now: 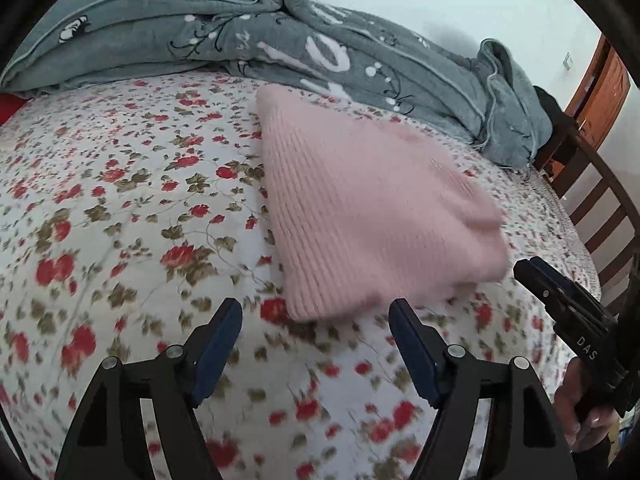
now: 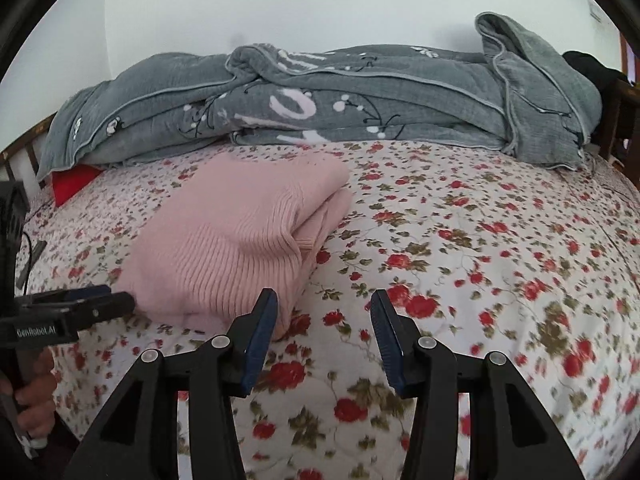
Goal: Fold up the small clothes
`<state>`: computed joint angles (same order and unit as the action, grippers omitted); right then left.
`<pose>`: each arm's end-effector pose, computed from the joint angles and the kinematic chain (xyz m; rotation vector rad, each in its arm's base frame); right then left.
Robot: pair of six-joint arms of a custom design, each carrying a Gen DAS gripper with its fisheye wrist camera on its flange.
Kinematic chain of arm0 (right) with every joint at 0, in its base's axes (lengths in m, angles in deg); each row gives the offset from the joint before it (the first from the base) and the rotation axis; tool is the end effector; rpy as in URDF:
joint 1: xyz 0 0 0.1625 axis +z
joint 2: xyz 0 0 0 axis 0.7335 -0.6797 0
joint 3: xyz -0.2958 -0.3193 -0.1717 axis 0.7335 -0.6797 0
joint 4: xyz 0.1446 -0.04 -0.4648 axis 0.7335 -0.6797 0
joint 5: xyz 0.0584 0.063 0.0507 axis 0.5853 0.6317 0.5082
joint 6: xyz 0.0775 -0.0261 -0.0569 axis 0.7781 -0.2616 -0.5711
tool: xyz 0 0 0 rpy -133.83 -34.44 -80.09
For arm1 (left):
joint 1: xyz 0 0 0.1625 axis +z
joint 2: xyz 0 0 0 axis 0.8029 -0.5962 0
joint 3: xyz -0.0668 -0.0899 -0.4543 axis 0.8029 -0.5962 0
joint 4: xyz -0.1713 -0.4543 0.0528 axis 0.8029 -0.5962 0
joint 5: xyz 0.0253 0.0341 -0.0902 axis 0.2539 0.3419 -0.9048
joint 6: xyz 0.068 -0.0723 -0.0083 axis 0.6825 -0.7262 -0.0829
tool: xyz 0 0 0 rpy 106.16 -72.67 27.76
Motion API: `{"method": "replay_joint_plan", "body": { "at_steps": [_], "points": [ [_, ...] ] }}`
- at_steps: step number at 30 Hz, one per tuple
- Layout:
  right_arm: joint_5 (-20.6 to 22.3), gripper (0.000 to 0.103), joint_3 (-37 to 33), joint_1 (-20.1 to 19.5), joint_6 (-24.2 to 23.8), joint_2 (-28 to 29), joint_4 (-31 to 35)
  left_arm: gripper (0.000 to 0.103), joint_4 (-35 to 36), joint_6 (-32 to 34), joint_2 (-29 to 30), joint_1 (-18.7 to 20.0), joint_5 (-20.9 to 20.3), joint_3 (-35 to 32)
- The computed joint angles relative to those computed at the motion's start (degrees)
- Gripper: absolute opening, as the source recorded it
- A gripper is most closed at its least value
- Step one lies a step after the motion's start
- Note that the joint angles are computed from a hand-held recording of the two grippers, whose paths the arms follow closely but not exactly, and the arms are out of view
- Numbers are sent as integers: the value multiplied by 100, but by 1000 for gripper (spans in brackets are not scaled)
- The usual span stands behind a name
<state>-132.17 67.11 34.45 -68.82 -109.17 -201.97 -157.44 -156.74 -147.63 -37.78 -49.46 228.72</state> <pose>0.0700 -0.4324 0.2106 1.1955 -2.4483 0.6668 -0.2436 -0.2877 0.0425 -0.2880 2.2784 -1.1160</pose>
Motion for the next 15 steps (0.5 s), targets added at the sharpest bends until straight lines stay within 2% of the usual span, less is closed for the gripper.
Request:
{"method": "replay_joint_plan", "body": {
  "at_steps": [6,11,13,15],
  "points": [
    [-3,50,124,-6,154,-913,712,74,1282,-782,2,-669,6,-492],
    [-5,69,77,87,331,-1793,1638,75,2499,-1193,330,-975,-107,-1243],
    [-21,71,70,133,324,-2024,1794,76,2919,-1331,477,-1045,-155,-1526],
    [0,80,78,138,270,-2292,1897,79,3295,-1486,630,-1133,-198,-1786]
  ]
}}
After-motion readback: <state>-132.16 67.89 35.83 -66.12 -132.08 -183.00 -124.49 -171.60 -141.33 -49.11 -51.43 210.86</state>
